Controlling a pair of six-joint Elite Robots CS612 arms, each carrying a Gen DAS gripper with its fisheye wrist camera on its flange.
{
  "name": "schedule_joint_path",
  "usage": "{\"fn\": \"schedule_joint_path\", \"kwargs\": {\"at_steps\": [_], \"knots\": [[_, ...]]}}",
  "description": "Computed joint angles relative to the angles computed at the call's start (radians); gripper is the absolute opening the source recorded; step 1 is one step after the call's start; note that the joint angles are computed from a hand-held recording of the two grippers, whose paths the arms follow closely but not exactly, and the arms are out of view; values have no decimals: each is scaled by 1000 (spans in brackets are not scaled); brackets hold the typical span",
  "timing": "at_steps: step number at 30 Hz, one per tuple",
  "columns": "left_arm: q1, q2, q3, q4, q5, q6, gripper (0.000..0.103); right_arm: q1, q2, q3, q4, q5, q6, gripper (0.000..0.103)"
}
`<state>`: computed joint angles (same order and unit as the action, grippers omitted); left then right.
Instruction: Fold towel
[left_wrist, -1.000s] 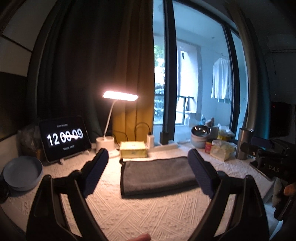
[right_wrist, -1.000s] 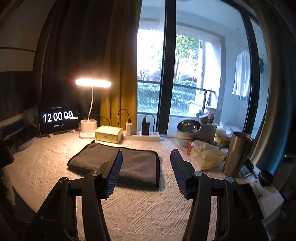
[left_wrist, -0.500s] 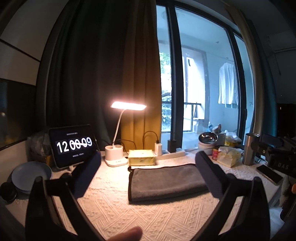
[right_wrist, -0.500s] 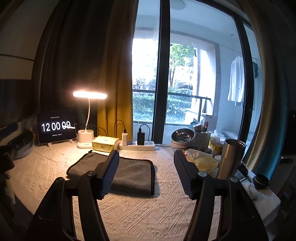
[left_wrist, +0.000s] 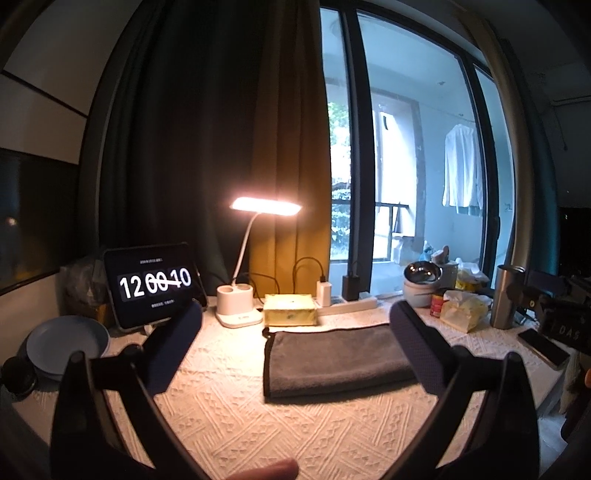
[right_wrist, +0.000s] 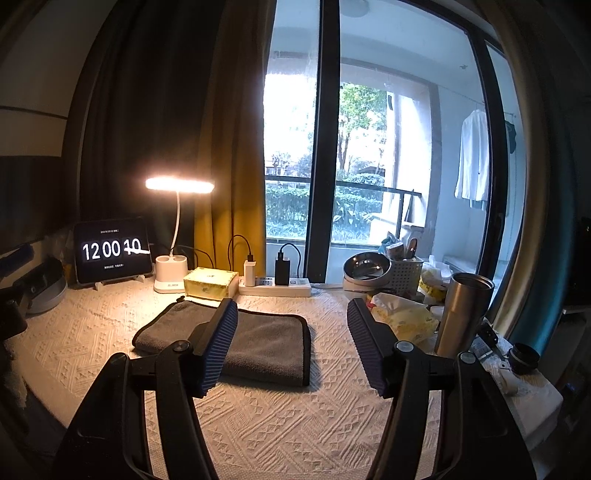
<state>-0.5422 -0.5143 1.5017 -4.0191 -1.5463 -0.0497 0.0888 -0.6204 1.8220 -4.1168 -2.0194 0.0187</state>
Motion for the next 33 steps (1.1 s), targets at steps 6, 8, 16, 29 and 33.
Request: {"fn": "schedule_joint_path", "kwargs": {"at_steps": [6,8,16,29,33], "knots": [[1,2,-2,-2,-6,3,102,1,1,-2,0,-2,-1,65],[1,3,-3,1,-5,3,102,1,2,-3,0,-2,-1,65],[-1,3,-3,5,-4,1,102,0,2,-3,0,-2,-1,65],[-5,3,0,7,3,-4,102,0,2,-3,-2,-2,0,65],[-6,3,1,10,4,-6,102,0,2,-2,-1,-2,0,65]]}}
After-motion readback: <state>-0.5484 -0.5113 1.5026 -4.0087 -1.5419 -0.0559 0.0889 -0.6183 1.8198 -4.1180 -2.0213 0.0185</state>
